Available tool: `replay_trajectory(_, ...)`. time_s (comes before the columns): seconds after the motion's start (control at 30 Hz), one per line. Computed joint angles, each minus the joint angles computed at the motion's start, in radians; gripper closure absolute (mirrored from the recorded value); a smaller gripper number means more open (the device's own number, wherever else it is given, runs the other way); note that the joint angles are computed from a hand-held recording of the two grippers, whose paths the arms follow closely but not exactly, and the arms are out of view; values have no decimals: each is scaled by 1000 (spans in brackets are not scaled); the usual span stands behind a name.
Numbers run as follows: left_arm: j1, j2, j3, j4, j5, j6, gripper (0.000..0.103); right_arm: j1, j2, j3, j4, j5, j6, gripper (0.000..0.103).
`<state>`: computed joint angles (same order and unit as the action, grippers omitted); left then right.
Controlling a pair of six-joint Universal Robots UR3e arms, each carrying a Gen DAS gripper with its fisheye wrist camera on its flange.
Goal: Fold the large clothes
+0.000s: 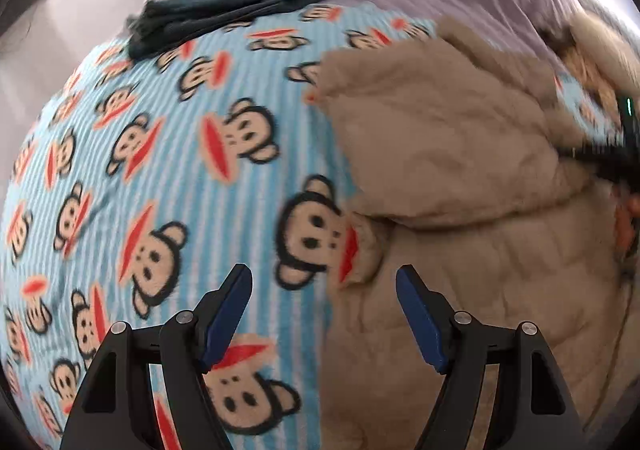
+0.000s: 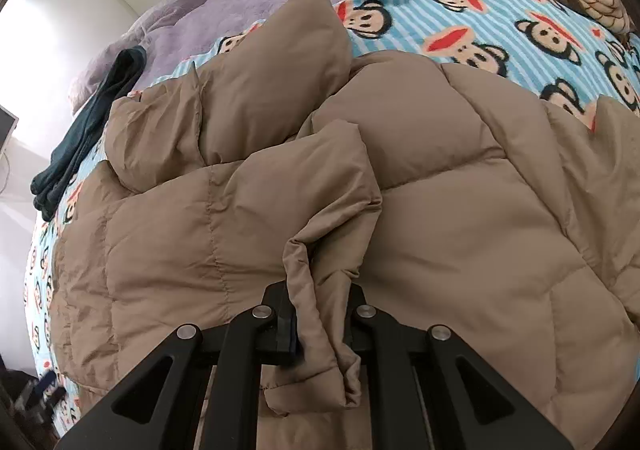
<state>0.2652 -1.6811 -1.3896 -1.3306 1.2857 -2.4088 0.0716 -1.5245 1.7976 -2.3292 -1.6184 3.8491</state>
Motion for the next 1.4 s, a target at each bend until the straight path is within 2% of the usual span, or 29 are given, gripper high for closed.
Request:
replay_trajectory(0.07, -38, -26, -12, 78, 7, -64, 26, 5, 5, -11, 11, -8, -2, 93)
replay_trajectory(0.13, -70, -92, 26, 145, 10, -174, 26, 13, 12, -30, 32, -17, 3, 93)
replay_trajectory(0.2, -88, -128, 22, 240, 51, -223, 26, 22, 19, -51, 53, -23, 15, 93)
replay_trajectory(0.27, -71, -146, 17, 277, 64, -222, 26, 32, 23, -58, 60, -30, 23, 93)
replay_trajectory(0.37, -24, -153, 25, 245, 51, -188, 26, 42, 34, -51, 39, -33, 19, 92)
replay_trajectory(0.43, -27, -140, -18, 334, 157, -207, 26, 49, 47, -57, 34, -44, 18, 92)
replay_trajectory(0.47, -7, -137, -12, 321, 160, -219, 26, 51, 52, -60, 36, -50, 19, 92)
replay_trajectory(0.53, 50, -146, 66, 208, 112, -254, 26, 49, 50, -58, 34, -45, 22, 92)
replay_trajectory(0.6, 69, -148, 120, 155, 67, -248, 26, 41, 43, -64, 46, -32, 10, 91)
replay_trajectory(0.7, 32, -164, 184, 121, 4, -197, 26, 31, 29, -58, 57, -21, -13, 91)
replay_trajectory(0.77, -34, -207, 227, 144, -13, -200, 26, 31, 35, -66, 63, -22, -17, 91)
replay_trajectory(0.87, -109, -261, 243, 179, 18, -236, 26, 44, 55, -81, 60, -39, -5, 91)
replay_trajectory(0.97, -186, -326, 209, 253, 146, -277, 26, 54, 69, -88, 52, -54, -17, 91)
replay_trajectory(1.07, -181, -316, 168, 285, 149, -313, 26, 65, 69, -105, 74, -80, -67, 86)
replay_trajectory(1.17, -189, -328, 198, 267, 168, -316, 26, 102, 67, -142, 138, -179, -107, 71)
replay_trajectory(1.2, -191, -332, 206, 263, 174, -312, 26, 107, 56, -146, 164, -208, -109, 69)
replay_trajectory(1.4, -198, -265, 206, 205, 192, -351, 26, 52, -98, -92, 276, -208, -57, 67)
